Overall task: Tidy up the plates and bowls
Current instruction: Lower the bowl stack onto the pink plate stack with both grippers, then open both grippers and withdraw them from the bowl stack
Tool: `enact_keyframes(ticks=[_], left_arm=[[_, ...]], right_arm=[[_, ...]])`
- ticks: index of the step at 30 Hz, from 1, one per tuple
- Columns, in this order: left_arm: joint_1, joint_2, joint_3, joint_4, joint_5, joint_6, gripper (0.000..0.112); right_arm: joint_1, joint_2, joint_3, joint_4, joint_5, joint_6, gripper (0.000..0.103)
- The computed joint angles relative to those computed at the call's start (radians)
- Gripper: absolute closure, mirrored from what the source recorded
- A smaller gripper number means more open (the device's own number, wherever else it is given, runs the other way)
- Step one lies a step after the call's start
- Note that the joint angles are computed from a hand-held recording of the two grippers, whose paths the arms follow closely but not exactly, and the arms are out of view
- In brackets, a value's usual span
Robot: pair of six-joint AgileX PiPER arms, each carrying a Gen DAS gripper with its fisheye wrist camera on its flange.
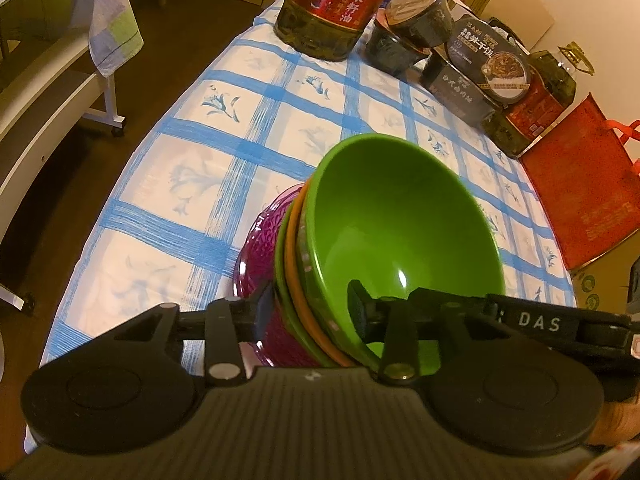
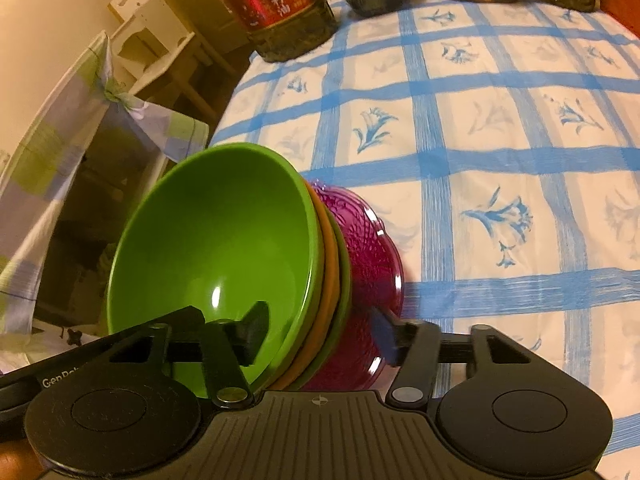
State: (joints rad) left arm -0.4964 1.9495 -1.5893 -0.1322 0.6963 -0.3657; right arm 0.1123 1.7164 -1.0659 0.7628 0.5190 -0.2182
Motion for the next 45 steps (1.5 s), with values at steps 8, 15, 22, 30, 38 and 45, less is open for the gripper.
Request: enact_keyframes(ticks=[8,15,22,30,38,45], left_arm=[[-0.006,-0.029,0.015,0.007,-0.008,-0.011,0.061],[-0.019,-0.070,0.044,0.067,-0.022,-0.051,0.058],[-0.046,-0.166,0.118,0.153,-0.057,-0.124,0.051],[-0.117,-0.336,0.274,0.362,-0.081,-0.322,0.037],[-0.202,-0.495,0.459,0.504,-0.060,-0.528,0.023],[-0.330,-0.570,0.581,0.660,-0.037,-0.715,0.019]], right_arm=[[-0.011,-0.052,0.033,-0.010,-0.008,0.016,0.040],[-0.015,-0.100,0.061,0.008,-0.011,0.011,0.039],[-0.003,-0.206,0.120,0.007,-0.033,0.031,0.038],[-0.001,-0.410,0.259,-0.034,-0.050,0.109,0.037],[0.035,-0.636,0.416,-0.248,-0.049,0.350,0.034],[0.206,-0.812,0.558,-0.616,-0.040,0.768,0.030]])
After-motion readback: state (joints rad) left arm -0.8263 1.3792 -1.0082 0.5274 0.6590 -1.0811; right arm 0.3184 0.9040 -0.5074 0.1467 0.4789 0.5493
